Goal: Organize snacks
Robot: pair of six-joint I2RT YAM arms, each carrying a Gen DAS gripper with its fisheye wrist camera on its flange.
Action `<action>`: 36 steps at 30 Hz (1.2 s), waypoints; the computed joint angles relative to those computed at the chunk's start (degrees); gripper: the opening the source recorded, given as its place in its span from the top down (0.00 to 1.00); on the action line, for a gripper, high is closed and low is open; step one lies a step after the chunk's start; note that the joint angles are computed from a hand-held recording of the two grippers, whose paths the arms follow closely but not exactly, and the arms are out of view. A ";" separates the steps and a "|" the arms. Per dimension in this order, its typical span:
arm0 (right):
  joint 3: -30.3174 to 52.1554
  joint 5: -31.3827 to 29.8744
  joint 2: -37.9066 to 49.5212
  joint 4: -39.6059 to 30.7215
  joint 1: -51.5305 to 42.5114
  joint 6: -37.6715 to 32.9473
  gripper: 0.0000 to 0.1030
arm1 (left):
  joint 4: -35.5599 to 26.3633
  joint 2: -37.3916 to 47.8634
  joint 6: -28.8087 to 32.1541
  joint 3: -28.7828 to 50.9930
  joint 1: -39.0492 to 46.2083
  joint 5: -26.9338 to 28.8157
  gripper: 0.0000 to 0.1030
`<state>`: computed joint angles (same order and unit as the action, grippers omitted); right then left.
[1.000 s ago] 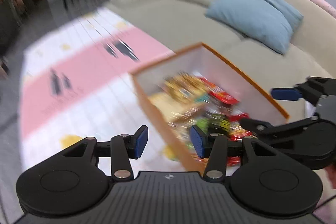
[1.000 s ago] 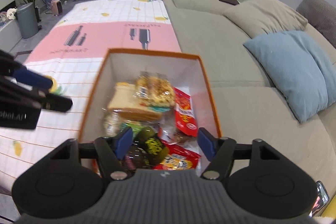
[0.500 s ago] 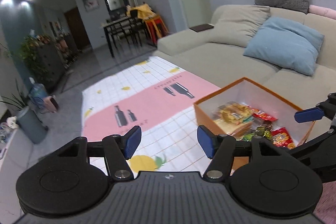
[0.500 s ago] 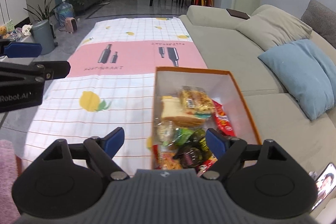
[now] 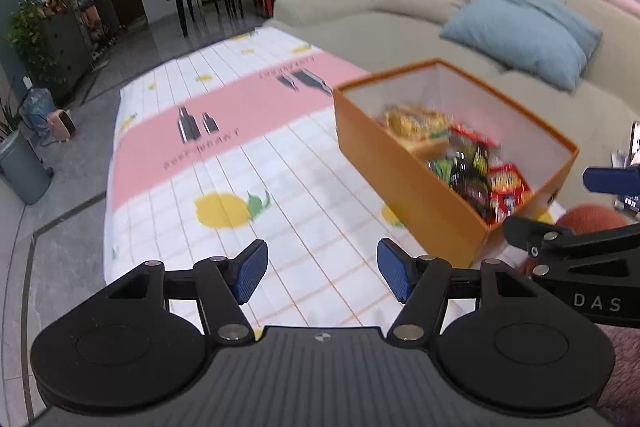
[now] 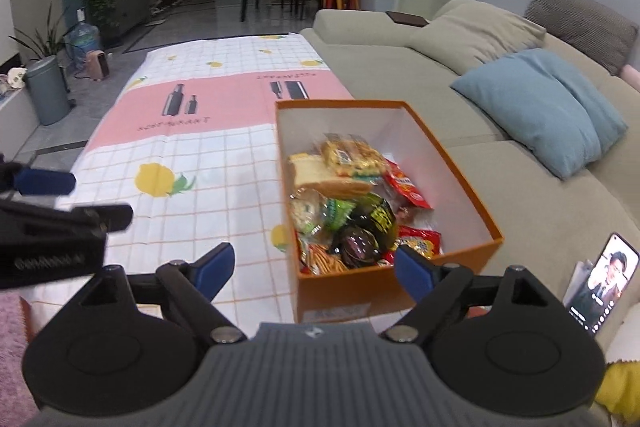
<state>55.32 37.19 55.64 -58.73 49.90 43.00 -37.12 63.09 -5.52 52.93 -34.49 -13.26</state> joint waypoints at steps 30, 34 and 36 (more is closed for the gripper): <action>-4.95 -3.27 1.13 4.94 -2.70 -1.43 0.18 | -2.94 3.43 -3.37 -0.52 1.12 2.41 0.28; -4.83 -3.18 1.46 5.01 -2.35 -1.62 0.18 | -3.12 3.26 -3.32 -0.48 1.23 2.12 0.28; -4.77 -3.15 1.57 5.03 -2.37 -1.64 0.18 | -3.15 3.22 -3.34 -0.43 1.48 2.53 0.28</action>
